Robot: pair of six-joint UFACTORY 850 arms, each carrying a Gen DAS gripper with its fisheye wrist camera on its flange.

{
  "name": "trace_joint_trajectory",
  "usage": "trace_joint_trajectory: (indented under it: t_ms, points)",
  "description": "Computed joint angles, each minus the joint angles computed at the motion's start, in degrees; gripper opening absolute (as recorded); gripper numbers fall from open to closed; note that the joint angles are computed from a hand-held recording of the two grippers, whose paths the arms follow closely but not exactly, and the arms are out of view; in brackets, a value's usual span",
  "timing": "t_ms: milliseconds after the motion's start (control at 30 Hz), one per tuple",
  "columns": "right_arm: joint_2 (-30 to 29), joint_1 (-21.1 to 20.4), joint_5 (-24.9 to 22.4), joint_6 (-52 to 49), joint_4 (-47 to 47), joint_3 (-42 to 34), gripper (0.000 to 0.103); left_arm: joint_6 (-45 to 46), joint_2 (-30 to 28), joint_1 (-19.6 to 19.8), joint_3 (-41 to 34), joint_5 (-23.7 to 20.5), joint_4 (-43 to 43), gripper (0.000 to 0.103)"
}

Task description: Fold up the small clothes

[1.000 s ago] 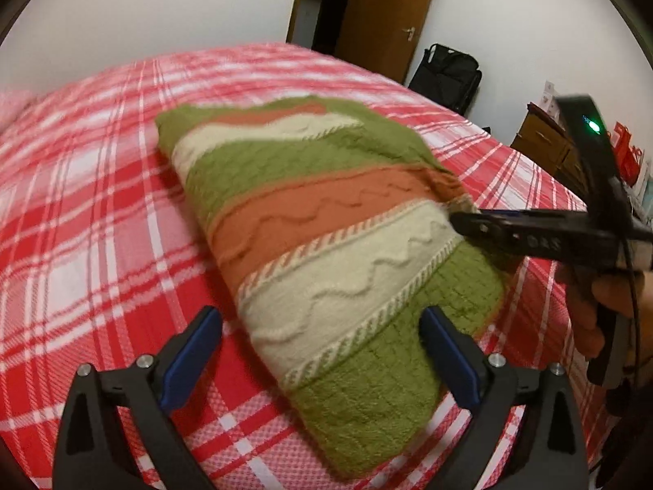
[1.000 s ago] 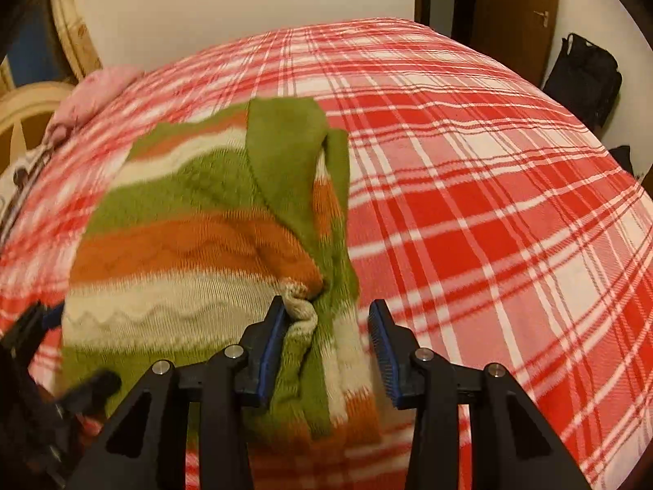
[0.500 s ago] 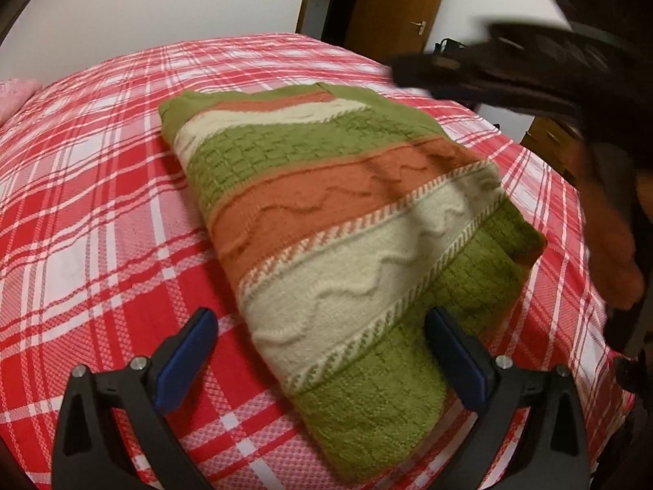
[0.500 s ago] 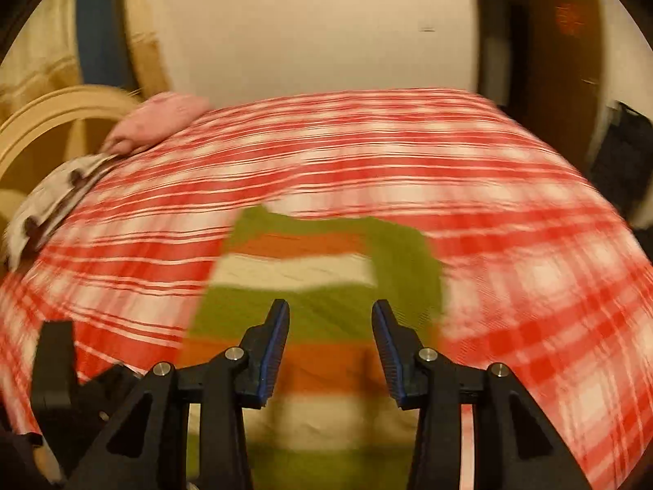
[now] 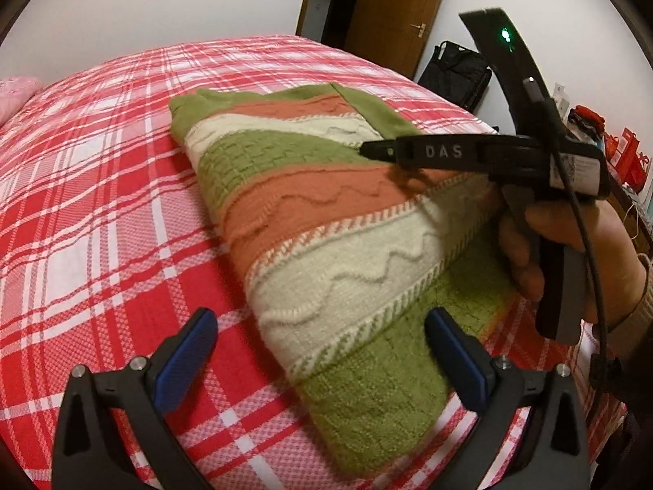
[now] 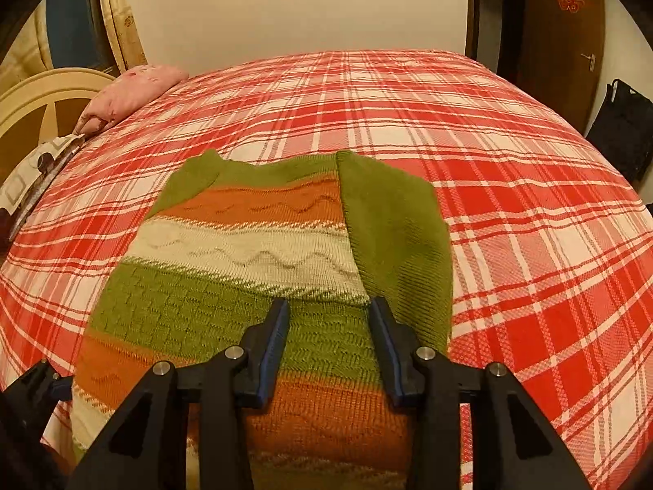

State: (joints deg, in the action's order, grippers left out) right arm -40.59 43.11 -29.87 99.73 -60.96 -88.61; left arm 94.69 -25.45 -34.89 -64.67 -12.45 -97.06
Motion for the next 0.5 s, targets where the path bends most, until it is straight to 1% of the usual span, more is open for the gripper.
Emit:
trace_joint_trajectory:
  t_ms: [100, 133, 167, 200, 233, 300, 333, 367, 400, 433, 467, 500]
  points:
    - [0.98, 0.18, 0.61, 2.35, -2.56, 1.59, 0.042, -0.38, 0.98, -0.07, 1.00, 0.08, 0.10, 0.103]
    - [1.11, 0.21, 0.90, 3.55, -4.39, 2.11, 0.042, -1.35, 1.60, 0.12, 1.51, -0.32, 0.87, 0.103]
    - [1.59, 0.15, 1.76, 5.91, -7.15, 3.21, 0.042, -0.04, 2.19, 0.47, 2.08, -1.15, -0.76, 0.103]
    - [2.23, -0.11, 3.06, 8.42, -9.24, 4.38, 0.042, 3.47, 3.46, 1.20, 3.42, -3.01, -4.80, 0.103]
    - [2.64, -0.41, 4.20, 9.61, -9.91, 4.94, 0.042, 5.79, 4.20, 1.49, 4.21, -3.63, -7.32, 0.103]
    - [4.29, -1.13, 8.15, 11.27, -10.72, 6.66, 0.044, 9.25, 5.50, 2.02, 5.13, -3.68, -11.06, 0.103]
    - [6.07, -1.73, 11.35, 14.65, -12.91, 8.49, 0.044, 11.13, 5.71, 2.31, 5.18, -3.76, -13.06, 0.103]
    - [7.47, -2.08, 13.13, 19.78, -16.91, 10.06, 0.045, 11.82, 5.70, 2.55, 4.85, -3.46, -14.11, 0.103]
    - [8.65, -2.31, 13.87, 24.17, -20.41, 11.27, 0.052, 11.41, 5.41, 2.69, 4.40, -3.45, -14.17, 0.103]
    - [10.05, -2.47, 13.51, 29.51, -24.74, 12.69, 0.056, 8.61, 4.68, 3.03, 3.46, -4.19, -11.96, 0.103]
    - [11.14, -2.65, 12.57, 33.37, -27.55, 13.75, 0.065, 3.55, 3.62, 3.42, 2.16, -5.27, -7.73, 0.103]
    - [11.63, -2.95, 12.05, 34.82, -28.40, 14.24, 0.069, 0.37, 2.63, 3.53, 1.05, -5.60, -5.33, 0.103]
